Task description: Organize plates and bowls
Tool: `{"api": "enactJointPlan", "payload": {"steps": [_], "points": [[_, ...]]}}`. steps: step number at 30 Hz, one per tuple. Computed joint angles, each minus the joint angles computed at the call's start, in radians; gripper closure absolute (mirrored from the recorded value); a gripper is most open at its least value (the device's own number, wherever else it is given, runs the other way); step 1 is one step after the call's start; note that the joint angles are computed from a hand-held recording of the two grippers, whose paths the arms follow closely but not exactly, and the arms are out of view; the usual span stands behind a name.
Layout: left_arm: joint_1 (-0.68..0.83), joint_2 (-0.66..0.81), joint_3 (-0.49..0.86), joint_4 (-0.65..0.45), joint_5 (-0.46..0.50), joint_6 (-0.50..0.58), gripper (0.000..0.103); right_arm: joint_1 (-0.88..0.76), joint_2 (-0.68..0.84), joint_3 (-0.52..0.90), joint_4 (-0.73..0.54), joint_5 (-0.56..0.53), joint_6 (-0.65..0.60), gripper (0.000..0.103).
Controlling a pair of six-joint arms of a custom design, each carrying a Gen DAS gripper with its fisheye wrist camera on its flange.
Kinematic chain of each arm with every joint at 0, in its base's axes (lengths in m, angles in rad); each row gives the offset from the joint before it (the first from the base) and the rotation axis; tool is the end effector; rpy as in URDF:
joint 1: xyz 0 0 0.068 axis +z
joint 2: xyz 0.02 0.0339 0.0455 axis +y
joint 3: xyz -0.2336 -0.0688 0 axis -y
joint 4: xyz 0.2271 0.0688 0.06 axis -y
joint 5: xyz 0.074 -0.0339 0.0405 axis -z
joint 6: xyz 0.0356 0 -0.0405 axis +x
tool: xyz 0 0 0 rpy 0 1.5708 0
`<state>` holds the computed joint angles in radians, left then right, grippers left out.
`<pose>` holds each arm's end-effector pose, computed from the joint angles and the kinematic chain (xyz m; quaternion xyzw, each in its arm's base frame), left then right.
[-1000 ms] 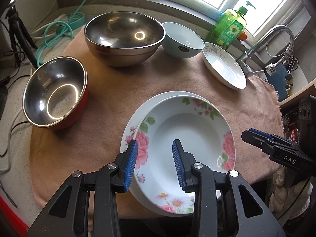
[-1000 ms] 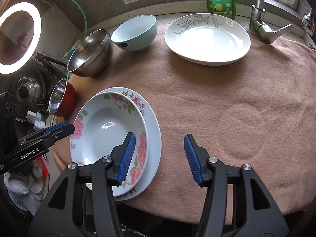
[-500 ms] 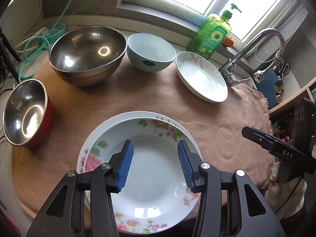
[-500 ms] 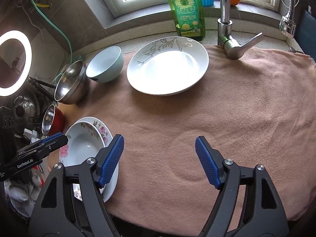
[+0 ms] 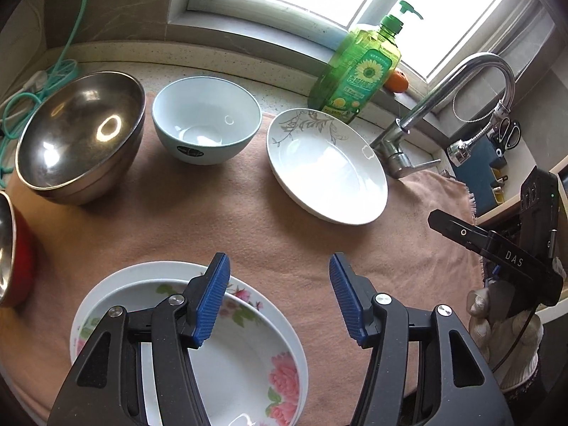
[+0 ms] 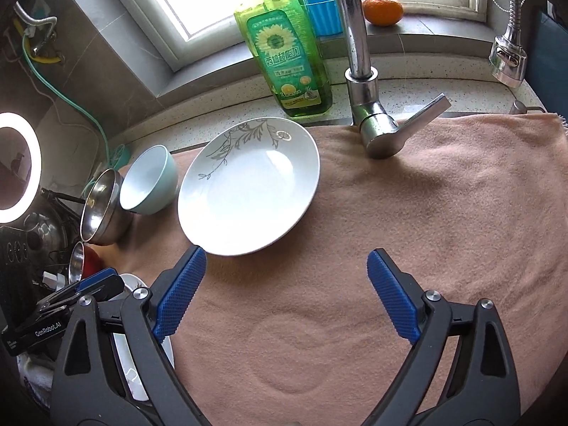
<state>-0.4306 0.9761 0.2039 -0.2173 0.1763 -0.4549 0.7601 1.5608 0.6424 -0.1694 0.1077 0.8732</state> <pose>0.1369 -0.0698 0.1004 0.0136 0.9546 -0.1985 0.2218 0.1867 0.1722 0.1062 0.0677 0.9673 0.1383 0.2016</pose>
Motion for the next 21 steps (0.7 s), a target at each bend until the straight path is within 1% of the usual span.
{"api": "enactJointPlan", "payload": {"steps": [4,7,9,12,18,20,21], "points": [[-0.001,0.119,0.044,0.085,-0.026,-0.015,0.045,-0.054,0.024,0.014,0.026,-0.011,-0.052,0.009],[0.024,0.206,0.076,0.146,-0.005,-0.024,0.045,-0.086,0.052,0.029,0.053,-0.017,-0.083,0.009],[0.019,0.265,0.101,0.181,-0.009,-0.035,0.045,-0.106,0.076,0.037,0.079,-0.028,-0.101,0.009],[0.017,0.360,0.136,0.235,0.003,-0.055,0.045,-0.126,0.140,0.064,0.110,-0.037,-0.128,0.009],[0.007,0.524,0.194,0.322,0.011,-0.094,0.048,-0.172,0.262,0.116,0.160,-0.064,-0.160,0.024],[0.005,0.561,0.207,0.336,0.004,-0.097,0.049,-0.182,0.300,0.141,0.163,-0.066,-0.171,0.037],[0.008,0.579,0.215,0.343,0.006,-0.094,0.050,-0.188,0.318,0.152,0.165,-0.071,-0.177,0.040]]}}
